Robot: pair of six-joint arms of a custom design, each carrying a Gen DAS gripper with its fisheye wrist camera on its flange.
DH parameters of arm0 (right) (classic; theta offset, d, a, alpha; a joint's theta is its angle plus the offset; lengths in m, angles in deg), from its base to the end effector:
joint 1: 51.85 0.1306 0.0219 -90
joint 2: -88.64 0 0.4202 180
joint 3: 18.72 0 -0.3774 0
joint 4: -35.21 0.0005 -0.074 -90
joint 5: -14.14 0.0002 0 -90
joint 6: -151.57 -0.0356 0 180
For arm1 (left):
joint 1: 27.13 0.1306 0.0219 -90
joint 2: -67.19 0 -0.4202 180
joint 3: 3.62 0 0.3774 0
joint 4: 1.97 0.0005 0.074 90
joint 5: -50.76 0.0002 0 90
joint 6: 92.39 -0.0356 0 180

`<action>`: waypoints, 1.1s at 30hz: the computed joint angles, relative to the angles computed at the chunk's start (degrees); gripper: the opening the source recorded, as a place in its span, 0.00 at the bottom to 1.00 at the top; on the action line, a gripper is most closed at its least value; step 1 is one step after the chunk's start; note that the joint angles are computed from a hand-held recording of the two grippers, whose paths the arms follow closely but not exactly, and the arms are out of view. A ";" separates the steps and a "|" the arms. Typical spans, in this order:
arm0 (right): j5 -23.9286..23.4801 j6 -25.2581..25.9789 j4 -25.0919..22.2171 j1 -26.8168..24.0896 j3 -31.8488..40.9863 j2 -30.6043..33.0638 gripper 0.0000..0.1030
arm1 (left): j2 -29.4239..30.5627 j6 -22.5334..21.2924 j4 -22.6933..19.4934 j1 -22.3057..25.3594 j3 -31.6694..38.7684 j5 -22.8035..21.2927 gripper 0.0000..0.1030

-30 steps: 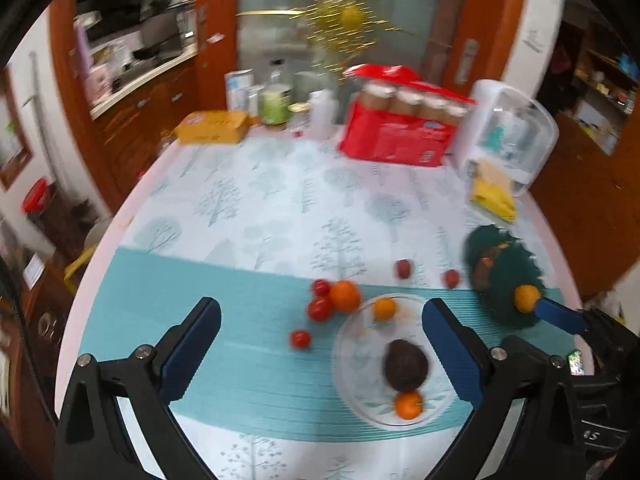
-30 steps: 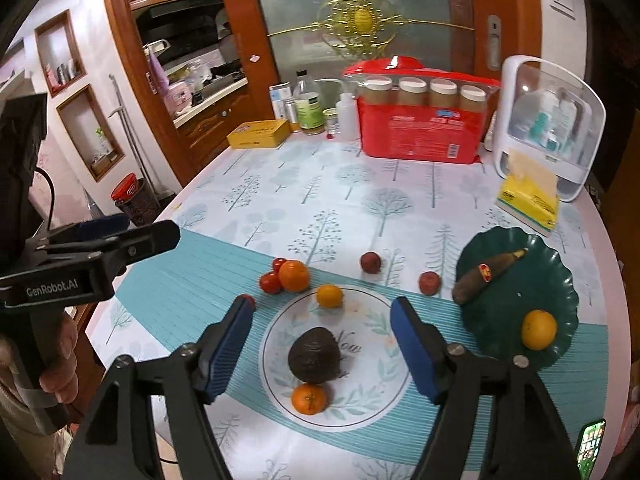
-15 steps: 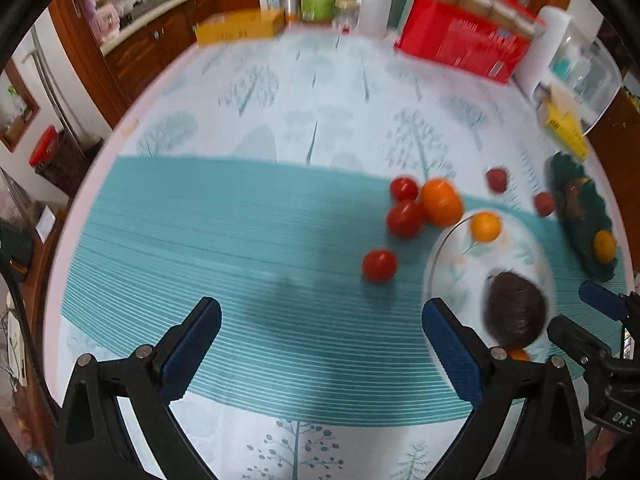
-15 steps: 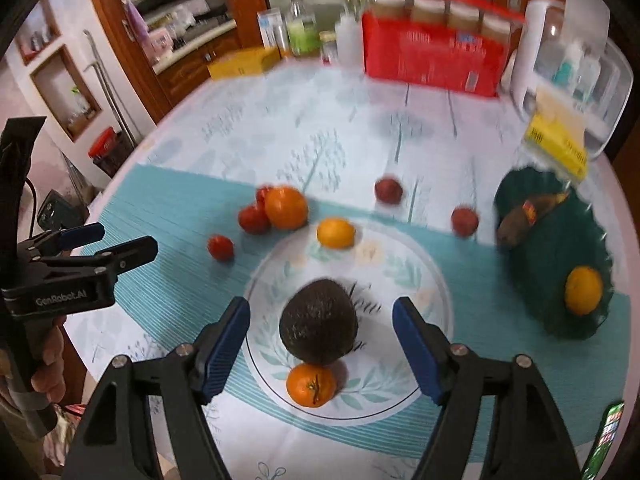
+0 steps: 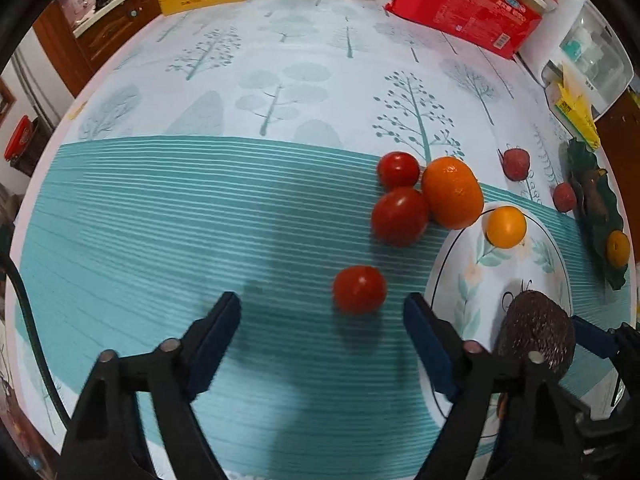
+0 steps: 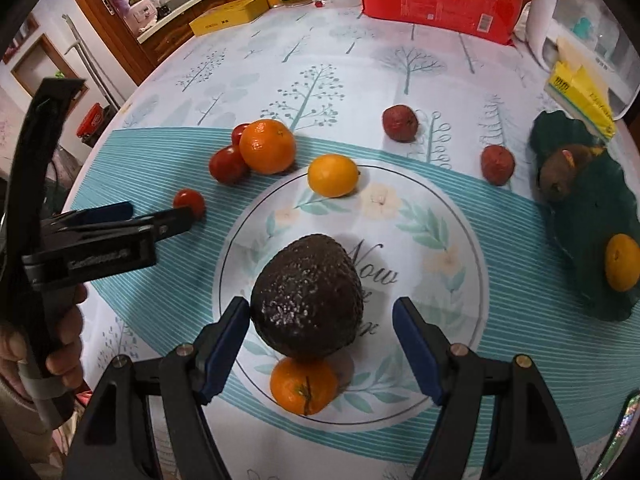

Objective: Organize fruits
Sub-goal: 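Grasp the avocado with the right gripper while the left gripper grasps a red cherry tomato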

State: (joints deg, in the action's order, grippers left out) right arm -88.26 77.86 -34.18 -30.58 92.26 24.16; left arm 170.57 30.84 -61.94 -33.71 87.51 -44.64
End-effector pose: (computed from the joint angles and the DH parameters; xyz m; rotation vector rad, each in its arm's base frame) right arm 0.5650 0.2276 0.3754 -0.9600 2.6874 0.3272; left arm 0.5181 -0.0569 0.3550 -0.6697 2.7374 -0.0251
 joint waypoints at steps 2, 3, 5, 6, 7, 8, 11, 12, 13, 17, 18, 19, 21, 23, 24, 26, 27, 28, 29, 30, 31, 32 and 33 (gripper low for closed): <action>-0.18 0.34 -0.03 0.22 -0.05 0.18 0.72 | 0.89 -0.63 -0.23 0.16 0.59 0.66 0.64; -0.25 0.63 -0.16 0.35 0.01 0.32 0.72 | 1.15 -0.97 -0.14 -0.09 0.81 -0.36 0.61; -0.41 1.15 -0.44 0.60 0.11 0.66 0.72 | 1.68 -1.81 0.13 -0.30 1.30 -0.97 0.56; -0.59 1.40 -0.62 0.66 0.19 0.84 0.72 | 1.87 -2.00 0.25 -0.30 1.50 -1.10 0.51; -0.81 1.65 -0.79 0.74 0.26 1.04 0.72 | 1.91 -2.26 0.48 -0.26 1.55 -1.20 0.48; -1.04 1.89 -0.95 0.82 0.38 1.28 0.72 | 1.93 -2.57 0.79 -0.17 1.61 -0.95 0.42; -1.86 2.17 -0.81 0.85 0.46 1.48 0.68 | 1.69 -3.18 1.41 0.12 1.48 0.36 0.24; -2.61 2.48 -0.93 0.76 0.58 1.54 0.65 | 1.66 -3.28 1.44 0.15 1.44 0.47 0.24; -2.86 2.75 -1.07 0.77 0.68 1.57 0.63 | 1.58 -3.37 1.56 0.16 1.33 0.59 0.24; -2.60 3.68 -0.43 0.90 0.38 1.30 0.63 | 0.31 -2.80 2.64 0.59 -0.19 2.47 0.23; -2.79 3.75 -0.44 0.82 0.36 1.27 0.63 | 0.03 -2.50 2.83 0.58 -0.43 2.76 0.23; -3.09 3.74 -0.56 0.68 0.38 1.27 0.63 | -0.18 -2.36 2.64 0.46 -0.41 2.64 0.23; -3.56 3.46 -0.96 0.50 0.54 1.38 0.62 | -0.68 -2.44 2.09 0.00 -0.18 2.08 0.23; -3.89 2.91 -1.06 0.26 0.59 1.36 0.62 | -1.01 -2.90 1.46 -0.55 0.68 1.67 0.23; -4.06 2.77 -0.96 0.13 0.50 1.22 0.62 | -1.11 -2.99 1.01 -0.97 1.27 1.35 0.23; -4.59 2.49 -0.58 -0.17 0.47 0.77 0.62 | -1.46 -3.44 0.22 -1.83 2.60 0.81 0.23; -4.96 2.35 -0.05 -0.38 0.22 0.22 0.62 | -1.64 -3.76 -0.24 -2.51 3.60 0.48 0.23; -5.23 2.26 0.40 -0.51 0.04 -0.22 0.62 | -1.82 -3.98 -0.58 -2.94 4.22 0.30 0.23; -5.66 2.27 0.89 -0.78 -0.19 -0.85 0.62 | -1.87 -4.21 -0.99 -3.62 5.23 0.03 0.23; -6.15 2.28 1.43 -1.08 -0.43 -1.50 0.62 | -1.81 -4.49 -1.48 -4.44 6.53 -0.08 0.23; -6.78 2.33 2.16 -1.54 -0.84 -2.40 0.62 | -1.71 -4.80 -1.94 -5.13 7.77 -0.09 0.23; -7.24 2.40 2.67 -1.93 -1.00 -2.96 0.62 | -1.70 -5.05 -2.23 -5.60 8.60 -0.07 0.23; -7.76 2.48 3.35 -2.44 -1.34 -3.67 0.62 | -1.33 -5.34 -2.68 -6.48 10.13 -0.17 0.23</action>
State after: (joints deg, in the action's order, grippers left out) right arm -96.02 80.34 -30.83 -33.02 90.92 20.49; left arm 169.25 25.50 -64.61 -40.19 97.64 -44.81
